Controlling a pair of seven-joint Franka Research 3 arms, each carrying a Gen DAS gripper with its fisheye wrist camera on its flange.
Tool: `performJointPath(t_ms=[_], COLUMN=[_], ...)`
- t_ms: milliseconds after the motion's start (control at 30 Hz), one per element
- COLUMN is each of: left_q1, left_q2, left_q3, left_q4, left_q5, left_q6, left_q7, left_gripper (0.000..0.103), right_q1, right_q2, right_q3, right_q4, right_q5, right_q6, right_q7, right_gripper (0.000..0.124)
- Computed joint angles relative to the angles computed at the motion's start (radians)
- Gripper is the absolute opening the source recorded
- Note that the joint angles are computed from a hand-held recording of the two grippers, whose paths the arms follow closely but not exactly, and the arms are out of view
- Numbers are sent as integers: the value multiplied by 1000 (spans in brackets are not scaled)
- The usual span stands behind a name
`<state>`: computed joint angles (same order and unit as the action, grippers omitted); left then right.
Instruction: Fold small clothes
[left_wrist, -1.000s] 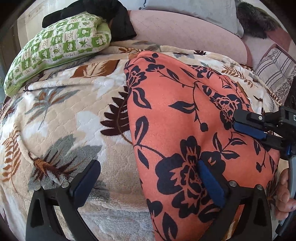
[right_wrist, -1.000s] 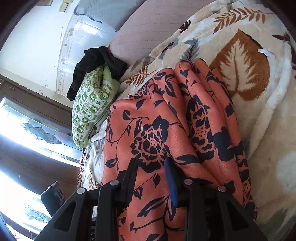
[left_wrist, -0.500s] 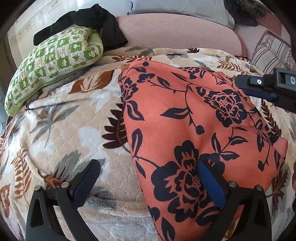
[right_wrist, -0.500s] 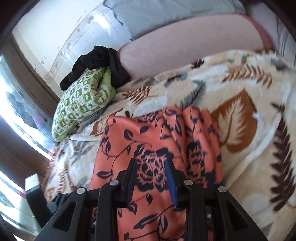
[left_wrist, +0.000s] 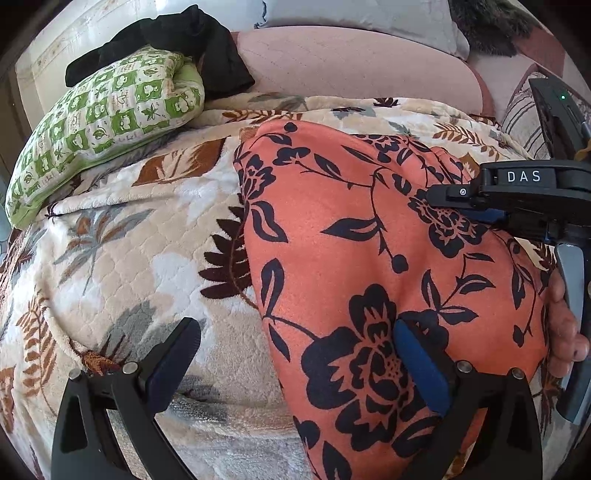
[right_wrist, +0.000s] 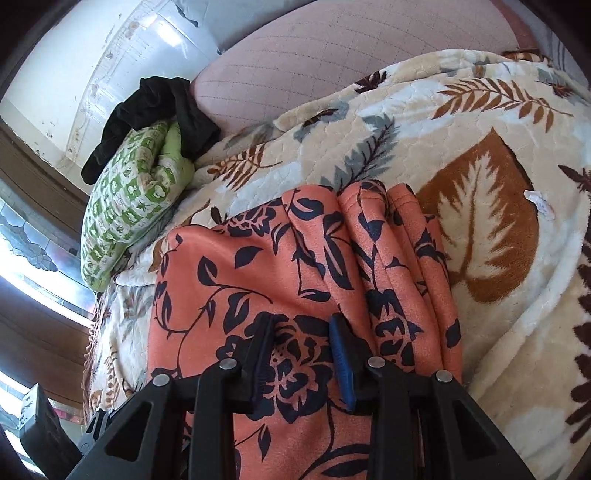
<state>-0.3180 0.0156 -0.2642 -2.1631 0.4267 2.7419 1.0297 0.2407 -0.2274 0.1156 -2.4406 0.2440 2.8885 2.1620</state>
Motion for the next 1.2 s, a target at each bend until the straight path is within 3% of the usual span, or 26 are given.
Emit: performJointPath(t_ms=[133,267,433,467,533,667,767,800,867,1000,1200], left_q1=[0,0,3,4,4,3,3,4,5,6,14], left_q2=[-1,-4,-7,-10,-12,-14,-11,-10,-9,-12,-60], left_q3=[0,0,1,1,1,0,0,1,1,0,9], left_q4=[0,2,-10,-17,-23,-22,-18,-20,-20,-6,-52], left_q5=[1,-36,-97,-100,-80,-24,-49,-74,-120,-186,-157], left_q6=[-3,-12,-1,6,14,15,10,15,16,7,121], left_q7=[-5,14,25,23,2,-34,-15,2,35,115,93], left_gripper=[103,103,103,103,103,103,103,103,103,103,103], right_q1=[-32,-66,5,10,6,28,48,54,67,79,56], right_q2=[-9,-34,-16,3,46,155,247,270,265,245,119], right_q3=[31,63,24,25,36,26,4,-3,-16,-27,-20], right_q4=[10,58,126,147,191,283,356,359,313,308,230], right_q5=[-77,-195,-149,-146,-169,-188,-199,-173,-172,-180,-263], right_q6=[-35,-132,-94,-84,-82,-124,-224,-222,-125,-144,-180], right_q7=[61,152,33,19,21,15,6,-21,-45,-50,52], right_gripper=[35,35,38,40,72,72,74,77,82,82,82])
